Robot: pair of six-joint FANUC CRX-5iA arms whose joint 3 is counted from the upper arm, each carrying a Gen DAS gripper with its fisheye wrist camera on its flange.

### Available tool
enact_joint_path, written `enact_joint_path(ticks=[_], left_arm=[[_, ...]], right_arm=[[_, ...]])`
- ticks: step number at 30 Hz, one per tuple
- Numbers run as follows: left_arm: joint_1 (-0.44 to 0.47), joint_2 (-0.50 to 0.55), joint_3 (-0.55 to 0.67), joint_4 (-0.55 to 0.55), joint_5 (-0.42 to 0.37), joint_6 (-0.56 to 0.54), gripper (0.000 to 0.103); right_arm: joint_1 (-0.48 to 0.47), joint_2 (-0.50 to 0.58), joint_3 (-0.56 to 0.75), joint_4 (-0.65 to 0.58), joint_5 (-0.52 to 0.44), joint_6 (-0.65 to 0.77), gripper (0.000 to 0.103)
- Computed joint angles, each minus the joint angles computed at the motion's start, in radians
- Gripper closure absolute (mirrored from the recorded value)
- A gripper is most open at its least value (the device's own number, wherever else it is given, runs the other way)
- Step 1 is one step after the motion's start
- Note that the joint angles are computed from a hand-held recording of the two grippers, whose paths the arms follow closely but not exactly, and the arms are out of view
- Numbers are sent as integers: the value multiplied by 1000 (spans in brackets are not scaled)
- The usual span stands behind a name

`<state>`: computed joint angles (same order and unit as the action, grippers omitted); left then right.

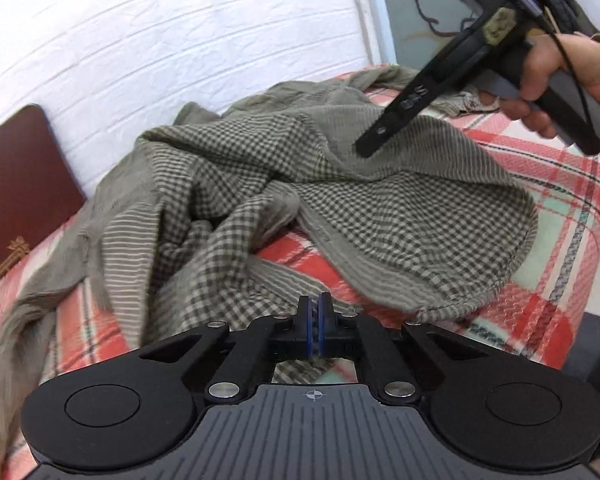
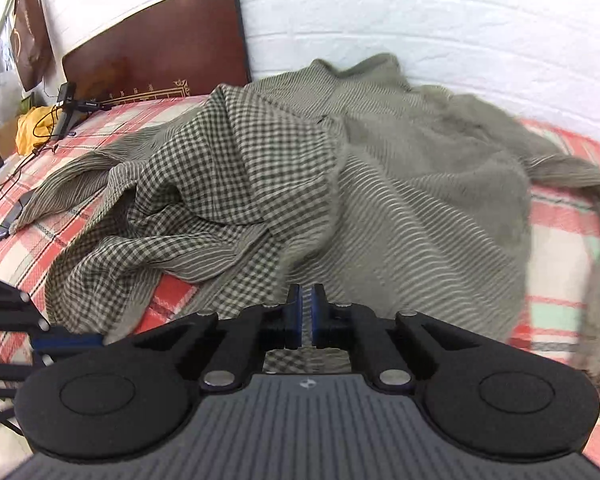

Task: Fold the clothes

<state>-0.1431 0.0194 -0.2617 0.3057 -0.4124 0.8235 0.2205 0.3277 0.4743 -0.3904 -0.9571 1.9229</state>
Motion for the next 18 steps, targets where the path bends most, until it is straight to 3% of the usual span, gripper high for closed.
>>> enact_joint_path(ticks=[2, 5, 7, 8, 10, 13, 18], left_arm=[[-1, -13, 16, -74, -28, 25, 103], [6, -34, 11, -81, -49, 11, 103], [10, -43, 2, -81, -38, 21, 103], [13, -47, -3, -77, -29, 34, 103], [27, -59, -32, -11, -5, 30, 103], [47, -94, -99, 166, 27, -75, 103], [64, -133, -152, 302, 14, -158, 103]], right_arm=[[-15, -16, 5, -59, -32, 27, 92], [-54, -16, 52, -217, -156, 91, 90], [-84, 17, 111, -345, -288, 103, 61], [-88, 38, 139, -386, -345, 91, 57], [-76, 61, 159, -413, -395, 85, 58], [-60, 79, 169, -419, -409, 39, 57], [-134, 158, 244, -602, -522, -167, 54]])
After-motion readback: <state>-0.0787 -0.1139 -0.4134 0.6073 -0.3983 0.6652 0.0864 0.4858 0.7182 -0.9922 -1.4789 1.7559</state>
